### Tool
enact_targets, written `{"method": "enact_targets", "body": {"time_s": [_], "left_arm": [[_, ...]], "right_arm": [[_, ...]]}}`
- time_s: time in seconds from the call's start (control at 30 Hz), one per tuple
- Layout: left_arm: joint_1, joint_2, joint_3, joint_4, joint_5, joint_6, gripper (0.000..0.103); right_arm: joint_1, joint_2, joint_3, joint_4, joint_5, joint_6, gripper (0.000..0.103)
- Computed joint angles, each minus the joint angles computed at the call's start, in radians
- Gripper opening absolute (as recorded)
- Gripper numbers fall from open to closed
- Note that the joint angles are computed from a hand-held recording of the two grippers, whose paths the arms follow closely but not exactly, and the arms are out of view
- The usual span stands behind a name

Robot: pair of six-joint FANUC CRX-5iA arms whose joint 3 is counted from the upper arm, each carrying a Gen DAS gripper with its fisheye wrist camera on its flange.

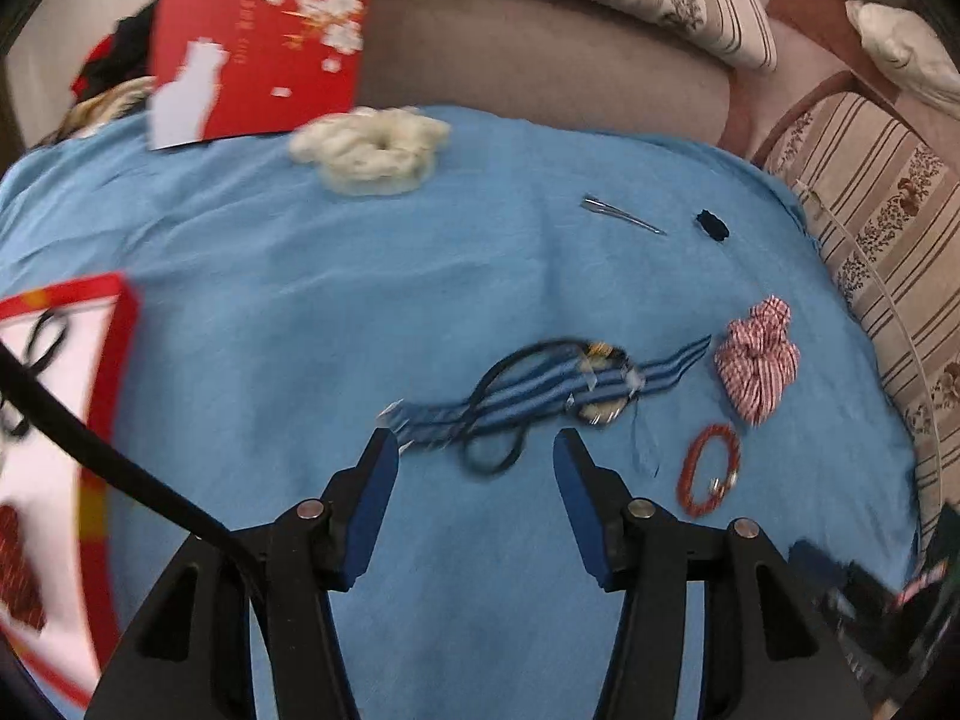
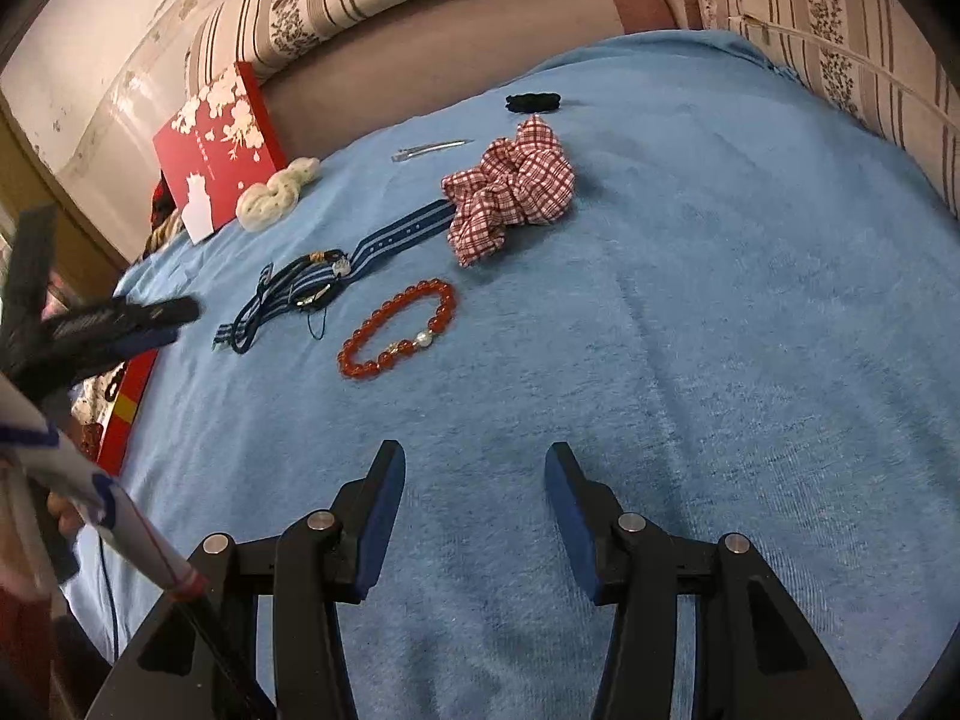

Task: Organize jewelry

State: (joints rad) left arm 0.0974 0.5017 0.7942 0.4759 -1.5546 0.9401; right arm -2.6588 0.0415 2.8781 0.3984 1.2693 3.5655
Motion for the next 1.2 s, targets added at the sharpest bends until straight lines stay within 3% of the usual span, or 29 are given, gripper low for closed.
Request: {"method": "enact_targets", "body": {"time_s": [0.17, 0.3, 0.37, 0.4, 0.67, 0.77, 1.03, 1.2], "left_arm": [[-0.073, 0.155, 0.227, -0.041, -0.115, 0.025, 0.054], [-0.109, 0.202, 0.305, -0.097, -0.175, 0.016, 0.053], [-0.113, 0.175, 0.265, -0.11, -0.171, -0.008, 0.013], [-0.112, 0.165, 0.258, -0.113, -0.18, -0.012, 0.011], [0.046, 0.005, 0.077, 0.109, -0.209, -0.107, 0.005], [0.123, -0.022, 0.066, 0.168, -0.222, -0.106, 0.004], [0.218, -0.059, 0.059, 0.128, -0.168, -0.095, 0.005], [0.252, -0.014, 0.186, 0.254, -0.214, -0.041, 0.005]], "right_arm": [[0.02, 0.01, 0.019, 0.046, -0.015, 0.012, 0.053], [0.06, -0.013, -0.007, 0.109, 0.02, 0.012, 0.053], [0.078, -0.027, -0.024, 0.137, 0.043, 0.013, 0.053], [0.087, -0.035, -0.034, 0.15, 0.056, 0.016, 0.053], [0.09, -0.028, -0.024, 0.164, 0.046, 0.008, 0.053], [0.097, -0.038, -0.037, 0.176, 0.062, 0.011, 0.053], [0.115, -0.067, -0.072, 0.201, 0.109, 0.024, 0.053], [0.124, -0.087, -0.096, 0.214, 0.136, 0.043, 0.055]]}}
